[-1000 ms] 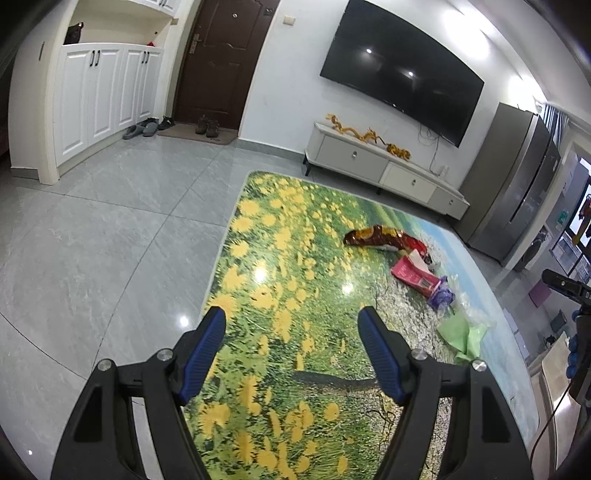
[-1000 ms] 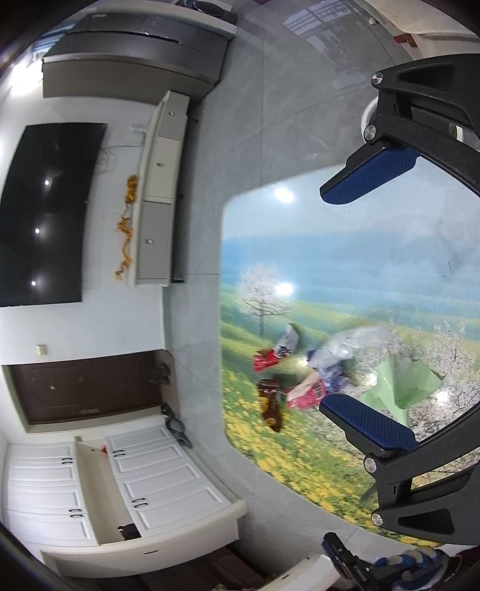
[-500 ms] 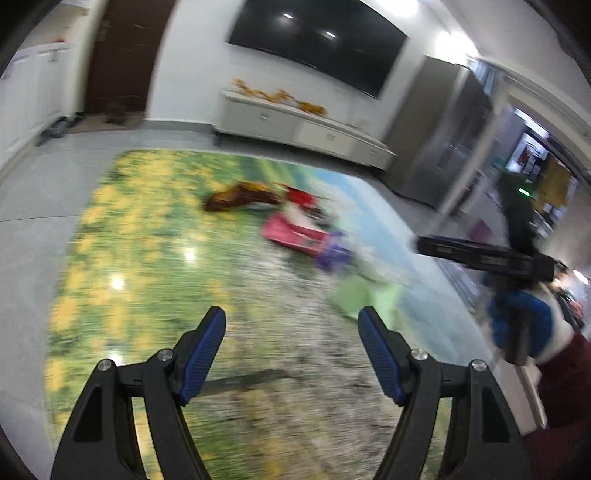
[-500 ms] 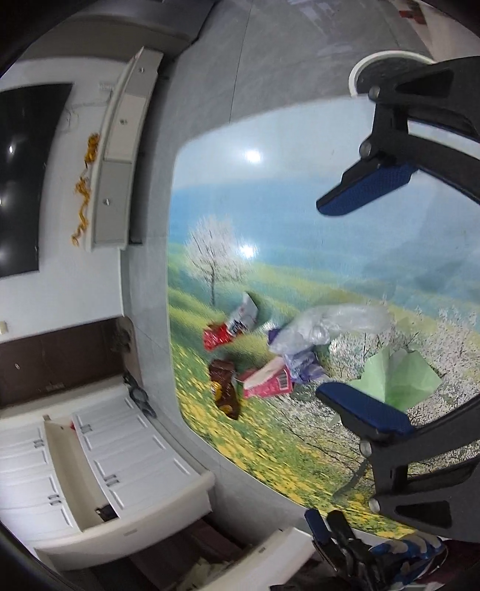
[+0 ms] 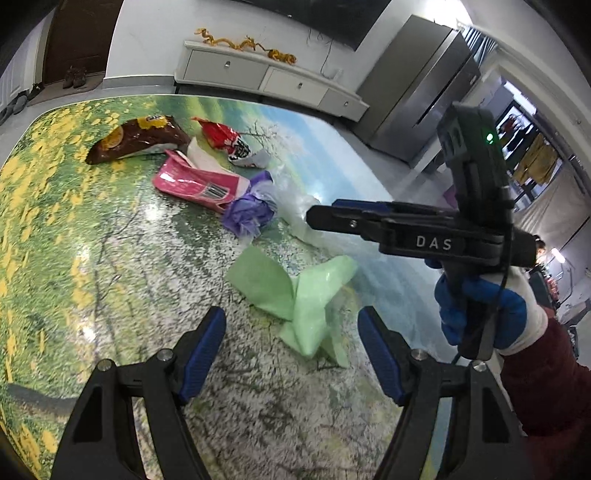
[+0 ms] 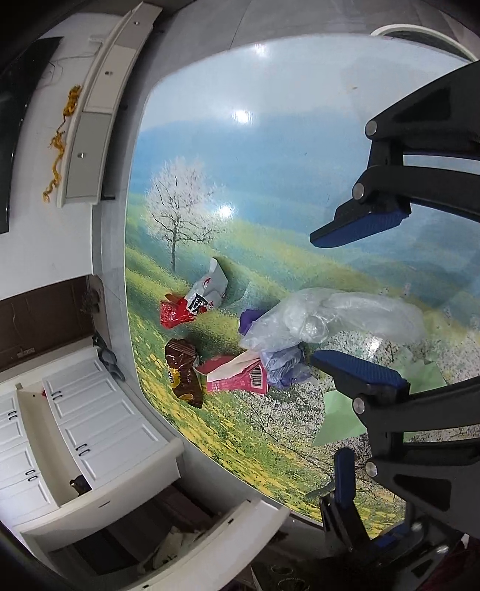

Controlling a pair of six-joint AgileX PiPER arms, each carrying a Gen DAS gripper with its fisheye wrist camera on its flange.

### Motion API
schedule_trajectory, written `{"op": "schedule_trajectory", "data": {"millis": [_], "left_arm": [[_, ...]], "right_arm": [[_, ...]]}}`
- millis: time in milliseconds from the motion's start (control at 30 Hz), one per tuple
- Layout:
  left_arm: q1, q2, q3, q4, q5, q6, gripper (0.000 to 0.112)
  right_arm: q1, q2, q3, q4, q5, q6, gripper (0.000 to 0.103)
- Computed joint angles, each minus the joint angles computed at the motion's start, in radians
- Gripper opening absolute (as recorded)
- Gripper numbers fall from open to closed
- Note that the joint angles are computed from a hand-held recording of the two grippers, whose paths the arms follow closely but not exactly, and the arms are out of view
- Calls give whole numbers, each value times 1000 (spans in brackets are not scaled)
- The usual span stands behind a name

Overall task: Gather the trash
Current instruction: 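Grasp the green plastic bag with the left tool while the right tool grasps the clear bag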

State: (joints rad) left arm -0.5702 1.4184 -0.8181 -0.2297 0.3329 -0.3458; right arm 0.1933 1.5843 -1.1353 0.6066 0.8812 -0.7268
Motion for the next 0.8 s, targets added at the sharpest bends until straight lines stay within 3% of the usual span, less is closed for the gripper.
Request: {"op": "schedule_trajectory", "data": {"millis": [100, 167, 333, 433, 633, 800], "left_arm": [[-18, 48, -40, 106, 11, -117, 71], [-25, 68, -61, 153, 21, -165, 64], [-43, 112, -103, 198, 47, -216, 29], [-67, 123, -115, 280, 49, -317, 22], [-134, 37, -57, 480, 79, -576, 20], [-206, -42, -53, 629, 177, -744, 20]], "right_arm": [[-8, 21, -9, 35, 12, -49, 50], [-14, 35, -14, 54, 24, -84, 48], [-24, 62, -20, 95, 47, -150, 35], [-38, 64, -9, 121, 52, -188, 31], [-85, 19, 44, 158, 63, -235, 29], [-169, -55, 92, 192, 113, -267, 29]]}}
